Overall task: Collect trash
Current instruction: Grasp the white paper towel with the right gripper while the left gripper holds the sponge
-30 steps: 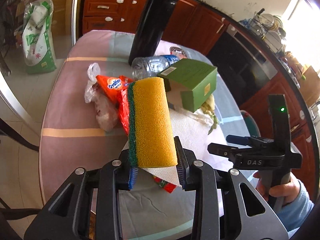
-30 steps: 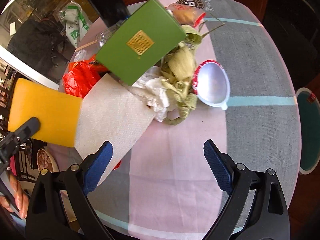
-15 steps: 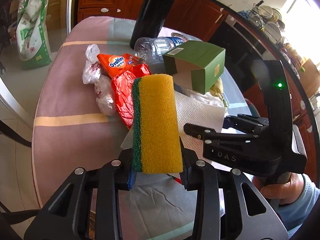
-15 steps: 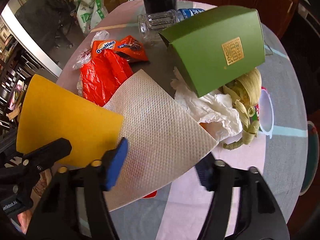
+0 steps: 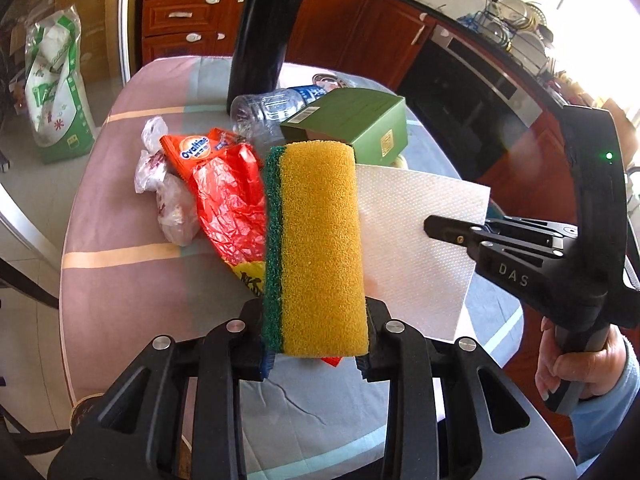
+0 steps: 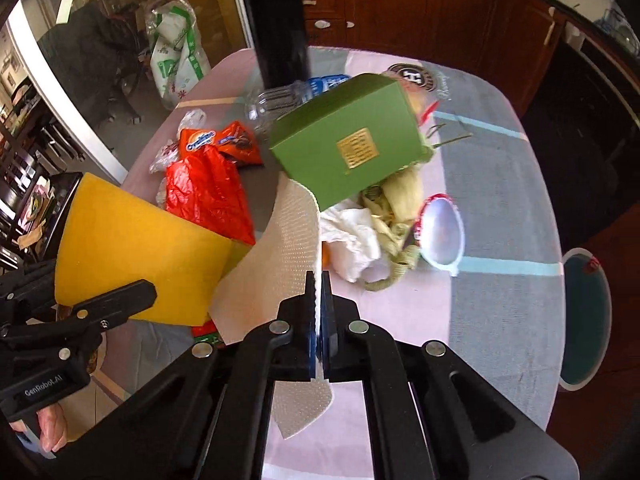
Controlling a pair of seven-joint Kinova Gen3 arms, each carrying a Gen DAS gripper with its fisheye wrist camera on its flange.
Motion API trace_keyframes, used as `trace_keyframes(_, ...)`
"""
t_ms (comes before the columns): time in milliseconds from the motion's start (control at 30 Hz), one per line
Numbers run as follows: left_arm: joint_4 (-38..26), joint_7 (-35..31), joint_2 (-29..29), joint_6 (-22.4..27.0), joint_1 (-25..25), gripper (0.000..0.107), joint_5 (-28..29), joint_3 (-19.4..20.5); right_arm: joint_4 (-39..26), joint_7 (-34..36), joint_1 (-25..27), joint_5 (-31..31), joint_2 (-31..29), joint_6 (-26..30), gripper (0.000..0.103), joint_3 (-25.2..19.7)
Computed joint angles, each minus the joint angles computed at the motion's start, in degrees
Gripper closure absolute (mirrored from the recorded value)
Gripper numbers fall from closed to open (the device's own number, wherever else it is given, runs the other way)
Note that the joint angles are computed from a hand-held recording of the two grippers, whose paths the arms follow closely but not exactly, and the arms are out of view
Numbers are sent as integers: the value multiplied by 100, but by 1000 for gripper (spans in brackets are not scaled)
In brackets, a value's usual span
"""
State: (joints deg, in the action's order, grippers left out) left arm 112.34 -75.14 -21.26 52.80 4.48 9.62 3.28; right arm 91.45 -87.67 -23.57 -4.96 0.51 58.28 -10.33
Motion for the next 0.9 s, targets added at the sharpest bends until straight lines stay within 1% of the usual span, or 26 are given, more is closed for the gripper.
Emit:
trace_keyframes(167,-305,136,206,-47,167,77,67,275,165,274,452,-271,-278,-76,101,357)
trace_keyframes(233,-459,249,327,-82,246,77,35,436,195,462,665,-488,-363,-47,101,516)
trace_keyframes(333,-703,431,574,-149,397,77,-67,670,222,683,925,-615,-470,-78,101,673)
trace_keyframes(433,-989,723,892,-222,570,77,-382,988,240,1031,1223,-947,-526,-25,101,928)
trace_keyframes(567,-1399,1046,1379,-226,907,77,-784,1202,170,1499,1595,-1583,-493,150,101,1204)
trace_keyframes(667,-1619,1323,1711,-191,1168,77,-1121,1252,131,1865,1757,-1863,-364,372,101,1251)
trace_keyframes(700,-1658,1340,1799,-176,1248,77,-1122,1206,136,1938,1783,-1910,-287,453,101,1218)
trace_keyframes(767,-1743,1395,1970,-102,1372,76,-1134,1116,271,1995,1797,-1862,-179,433,100,1103)
trace_keyframes(900,-1655,1443,2058,3,1507,76,-1093,947,466,2021,1819,-1890,84,418,95,962)
